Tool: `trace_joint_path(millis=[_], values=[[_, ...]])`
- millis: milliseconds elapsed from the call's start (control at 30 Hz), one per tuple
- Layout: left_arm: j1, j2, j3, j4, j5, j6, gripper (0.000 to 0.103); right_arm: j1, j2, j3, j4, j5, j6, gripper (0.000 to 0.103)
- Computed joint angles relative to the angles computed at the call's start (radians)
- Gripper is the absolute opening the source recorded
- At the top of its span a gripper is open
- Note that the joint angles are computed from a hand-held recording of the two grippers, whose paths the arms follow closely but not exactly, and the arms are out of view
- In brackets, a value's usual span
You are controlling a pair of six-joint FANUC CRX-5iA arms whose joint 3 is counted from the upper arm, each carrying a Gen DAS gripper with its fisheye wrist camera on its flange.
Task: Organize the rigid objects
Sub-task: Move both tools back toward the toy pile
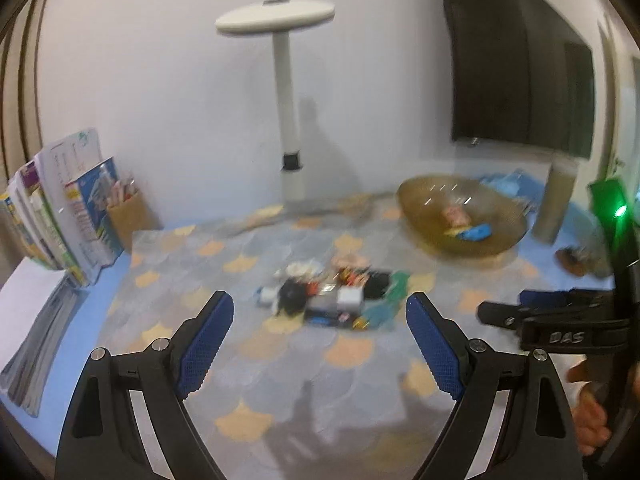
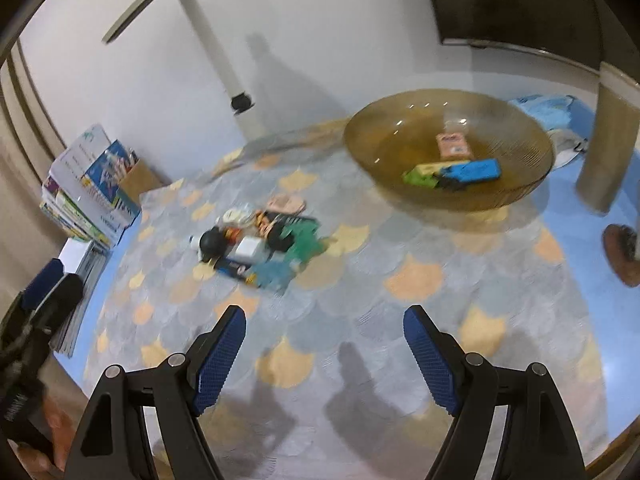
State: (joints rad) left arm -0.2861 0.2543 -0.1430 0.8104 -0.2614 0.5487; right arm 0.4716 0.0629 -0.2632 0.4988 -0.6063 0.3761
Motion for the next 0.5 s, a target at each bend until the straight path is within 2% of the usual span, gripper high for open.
trace_joint_path(millis=[100, 233, 333, 400, 433, 500], values=[[0.021, 0.036, 0.044, -0.164, -0.025, 0.142, 0.087, 0.013, 0.021, -0.015, 0.028, 0.029, -0.03, 0.08], [0.037, 0.089, 0.085, -0.235, -0.054, 0.212, 0.087, 0.02, 0.043, -0.024, 0.072, 0.062, -0.058, 0.08], [0.04, 0.119, 0.108, -0.283, -0.056, 0.26, 0.087, 0.025, 0.059, -0.046, 0.19, 0.08, -0.129, 0.08], [0.042, 0.147, 0.162, -0.45, -0.071, 0.415, 0.087, 0.029, 0.074, -0.062, 0.293, 0.074, -0.189, 0.08], [0.042, 0.158, 0.178, -0.485, -0.085, 0.448, 0.087, 0.03, 0.084, -0.069, 0.339, 0.072, -0.214, 0.08], [0.047, 0.182, 0.195, -0.489, -0.111, 0.467, 0.087, 0.03, 0.101, -0.078, 0.399, 0.071, -0.239, 0.08]])
